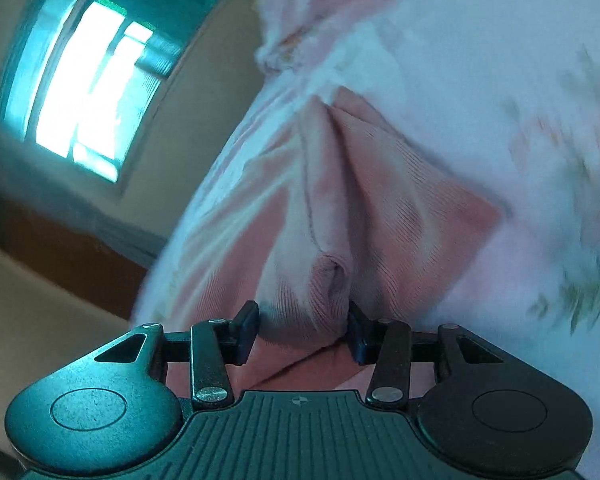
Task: Fold small clothes
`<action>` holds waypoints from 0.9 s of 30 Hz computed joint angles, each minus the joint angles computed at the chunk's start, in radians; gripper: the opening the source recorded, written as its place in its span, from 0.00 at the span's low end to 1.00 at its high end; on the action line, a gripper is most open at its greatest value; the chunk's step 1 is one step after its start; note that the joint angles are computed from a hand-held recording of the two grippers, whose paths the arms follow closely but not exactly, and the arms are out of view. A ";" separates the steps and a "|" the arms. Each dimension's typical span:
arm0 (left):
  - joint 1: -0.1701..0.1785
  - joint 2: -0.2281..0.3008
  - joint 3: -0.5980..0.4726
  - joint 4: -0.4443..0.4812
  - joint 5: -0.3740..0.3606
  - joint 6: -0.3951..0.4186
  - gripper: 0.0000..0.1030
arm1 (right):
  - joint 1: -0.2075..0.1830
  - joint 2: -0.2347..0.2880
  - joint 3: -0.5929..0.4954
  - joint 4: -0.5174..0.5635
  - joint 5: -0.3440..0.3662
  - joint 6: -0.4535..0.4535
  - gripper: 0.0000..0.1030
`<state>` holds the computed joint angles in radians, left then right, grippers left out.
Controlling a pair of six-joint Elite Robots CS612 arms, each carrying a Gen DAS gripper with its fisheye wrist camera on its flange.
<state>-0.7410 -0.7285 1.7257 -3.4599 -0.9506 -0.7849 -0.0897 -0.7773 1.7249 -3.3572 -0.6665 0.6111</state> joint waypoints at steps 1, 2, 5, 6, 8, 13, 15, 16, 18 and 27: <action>0.003 -0.001 0.002 -0.003 -0.006 -0.015 0.74 | -0.005 0.010 -0.013 0.007 0.027 0.021 0.31; 0.004 -0.004 0.000 0.016 -0.011 -0.018 0.74 | -0.004 0.015 -0.027 0.022 0.030 0.000 0.10; -0.002 -0.009 -0.013 0.076 0.011 0.004 0.74 | 0.008 -0.016 -0.039 0.020 -0.043 -0.225 0.09; -0.003 -0.009 -0.013 0.078 0.013 0.006 0.74 | 0.003 -0.025 -0.037 -0.031 -0.051 -0.272 0.09; -0.001 -0.008 -0.013 0.074 0.009 0.006 0.75 | -0.014 -0.035 -0.038 -0.107 -0.033 -0.311 0.09; -0.003 -0.005 -0.014 0.069 0.010 0.026 0.75 | -0.028 -0.037 -0.024 0.102 -0.118 -0.447 0.09; -0.003 -0.007 -0.017 0.085 0.009 0.035 0.76 | -0.034 -0.011 -0.033 0.153 -0.096 -0.414 0.09; -0.002 -0.007 -0.017 0.084 0.005 0.034 0.76 | -0.037 -0.002 -0.036 0.116 -0.081 -0.388 0.09; 0.000 -0.007 -0.013 0.071 -0.002 0.028 0.76 | -0.042 -0.001 -0.028 0.081 -0.070 -0.363 0.09; -0.028 -0.045 0.078 -0.079 0.024 0.020 0.73 | -0.048 -0.036 0.021 -0.132 -0.170 -0.427 0.13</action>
